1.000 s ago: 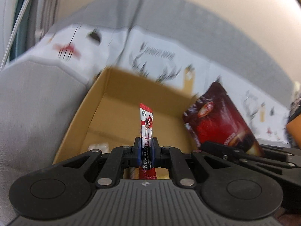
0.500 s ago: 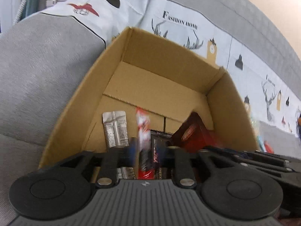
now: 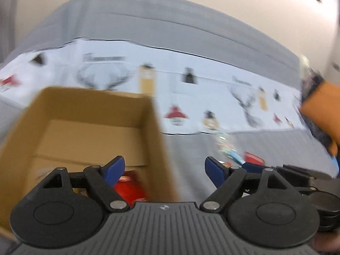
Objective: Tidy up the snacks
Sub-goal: 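Grasp the orange candy bar with the left tool while the right grasps the blue stick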
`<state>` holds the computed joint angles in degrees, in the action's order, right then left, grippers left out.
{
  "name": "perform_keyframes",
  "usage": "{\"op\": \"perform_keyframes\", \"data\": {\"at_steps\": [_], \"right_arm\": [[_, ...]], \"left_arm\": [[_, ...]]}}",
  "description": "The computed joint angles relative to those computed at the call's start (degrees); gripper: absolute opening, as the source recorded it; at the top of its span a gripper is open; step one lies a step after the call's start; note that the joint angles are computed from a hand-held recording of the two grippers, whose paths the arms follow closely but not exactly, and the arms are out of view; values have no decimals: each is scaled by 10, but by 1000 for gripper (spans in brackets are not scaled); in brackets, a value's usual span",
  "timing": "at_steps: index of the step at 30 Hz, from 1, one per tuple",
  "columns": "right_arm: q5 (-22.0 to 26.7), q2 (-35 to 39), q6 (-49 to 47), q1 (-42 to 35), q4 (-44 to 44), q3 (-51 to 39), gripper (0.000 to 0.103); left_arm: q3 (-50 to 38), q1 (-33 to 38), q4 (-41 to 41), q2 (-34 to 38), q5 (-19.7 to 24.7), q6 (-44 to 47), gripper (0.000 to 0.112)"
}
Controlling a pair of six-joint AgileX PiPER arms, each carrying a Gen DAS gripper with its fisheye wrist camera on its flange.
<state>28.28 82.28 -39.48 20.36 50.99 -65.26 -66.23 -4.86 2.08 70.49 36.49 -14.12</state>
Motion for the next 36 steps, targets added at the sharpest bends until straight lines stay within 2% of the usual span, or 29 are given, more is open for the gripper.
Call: {"op": "perform_keyframes", "data": {"at_steps": [2, 5, 8, 10, 13, 15, 18, 19, 21, 23, 25, 26, 28, 29, 31, 33, 36], "right_arm": [[0, -5, -71, -57, 36, 33, 56], [11, 13, -182, -137, 110, 61, 56], [4, 51, -308, -195, 165, 71, 56], [6, 93, -382, -218, 198, 62, 55], [14, 165, -356, -232, 156, 10, 53], [2, 198, -358, -228, 149, -15, 52], [-3, 246, -312, -224, 109, -64, 49], [2, 261, -302, -225, 99, -81, 49], [17, 289, -295, -229, 92, -112, 49], [30, 323, -264, -231, 61, -152, 49], [46, 368, -216, -230, 15, -202, 47], [47, 377, -222, -230, 19, -209, 46], [31, 380, -237, -225, 20, -210, 34], [33, 378, -218, -224, 4, -212, 19], [80, 380, -168, -235, -13, -232, 18], [103, 363, -135, -238, -39, -223, 15], [131, 318, -144, -245, -43, -175, 15]], "left_arm": [[-21, -69, 66, 52, -16, -65, 86], [-66, -124, 100, 142, -27, -104, 84], [-123, -141, 95, 234, -44, -77, 76], [-177, -142, 76, 302, -44, -24, 66], [-289, -135, 13, 414, -11, 92, 56], [-369, -140, 21, 477, 34, 102, 55], [-467, -142, 14, 551, 82, 120, 55], [-507, -142, 10, 575, 109, 128, 55], [-555, -140, 7, 614, 129, 150, 55], [-550, -137, -1, 619, 109, 165, 51], [-570, -124, -45, 626, 130, 196, 21], [-570, -123, -46, 623, 137, 193, 20], [-545, -119, -51, 608, 130, 188, 19], [-522, -119, -52, 595, 119, 180, 19], [-482, -118, -53, 568, 115, 159, 18], [-444, -122, -55, 535, 122, 131, 18], [-372, -135, -50, 486, 105, 94, 19]]}}
